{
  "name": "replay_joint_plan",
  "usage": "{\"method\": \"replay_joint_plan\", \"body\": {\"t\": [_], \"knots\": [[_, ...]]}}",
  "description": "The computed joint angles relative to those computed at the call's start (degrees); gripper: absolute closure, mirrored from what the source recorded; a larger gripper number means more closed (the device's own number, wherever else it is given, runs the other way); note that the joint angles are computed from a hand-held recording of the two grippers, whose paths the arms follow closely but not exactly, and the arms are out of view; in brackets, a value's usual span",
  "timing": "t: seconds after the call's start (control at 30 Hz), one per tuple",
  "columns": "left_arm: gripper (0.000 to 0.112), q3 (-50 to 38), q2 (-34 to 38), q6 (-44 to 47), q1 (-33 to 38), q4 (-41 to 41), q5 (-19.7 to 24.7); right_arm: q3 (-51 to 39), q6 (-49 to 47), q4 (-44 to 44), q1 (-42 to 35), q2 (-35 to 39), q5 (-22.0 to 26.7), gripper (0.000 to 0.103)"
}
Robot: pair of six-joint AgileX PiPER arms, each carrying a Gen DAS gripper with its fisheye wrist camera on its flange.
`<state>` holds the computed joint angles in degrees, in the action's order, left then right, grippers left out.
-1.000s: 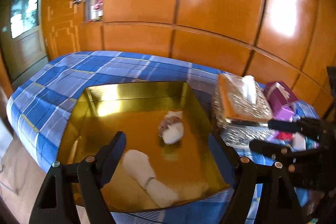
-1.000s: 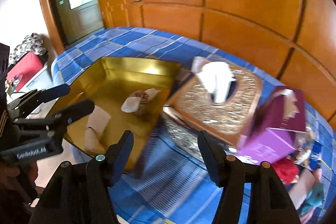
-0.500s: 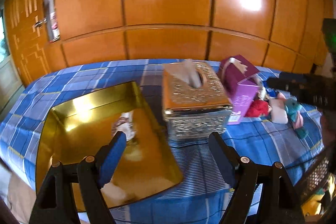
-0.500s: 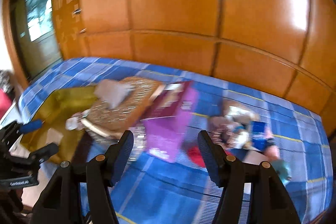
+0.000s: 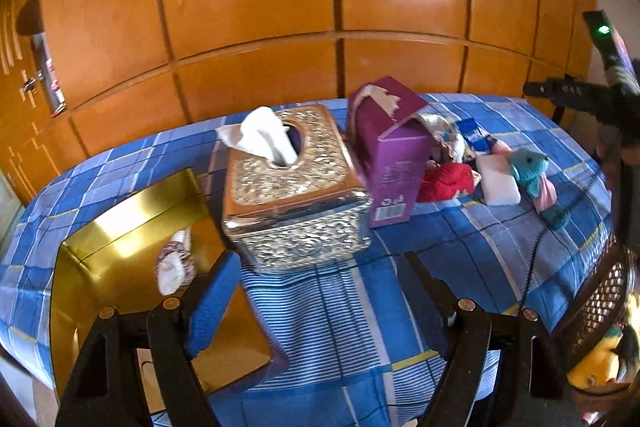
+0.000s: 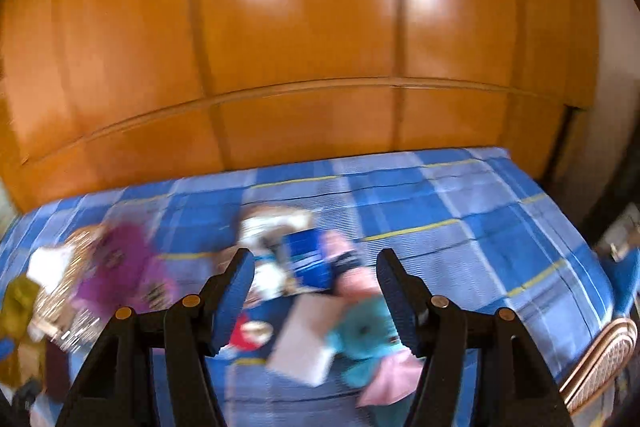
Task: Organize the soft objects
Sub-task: 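Move both tools back over the pile of soft items, then grasp red sock with left tool while right tool grasps teal teddy bear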
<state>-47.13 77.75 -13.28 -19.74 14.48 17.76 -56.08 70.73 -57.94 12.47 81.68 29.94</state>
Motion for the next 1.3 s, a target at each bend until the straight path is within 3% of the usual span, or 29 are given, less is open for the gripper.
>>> {"method": "replay_joint_plan", "body": {"t": [0.27,0.43,0.87,1.1,1.3], "knots": [[0.031,-2.7,3.0,0.6,-4.1,0.3,1.8,1.0,20.3,-16.6,-8.8,4.4,2.9,0.039],[0.031,-5.3,5.7,2.7,-7.2,-0.8,2.6,1.9,25.1,-17.5,-11.8,3.9,2.4,0.039],[0.034,-19.5,18.9,10.0,-15.4,-5.9,6.5,3.3,21.1,-8.3,-17.8,2.5,-5.8,0.039],[0.035,-32.1,29.3,6.1,-19.0,2.8,11.0,3.0,16.8,-3.6,-19.3,2.8,-8.8,0.039],[0.035,-48.3,41.9,3.2,-22.6,12.2,18.5,3.6,15.4,-1.5,-20.6,2.2,-11.3,0.039]]}}
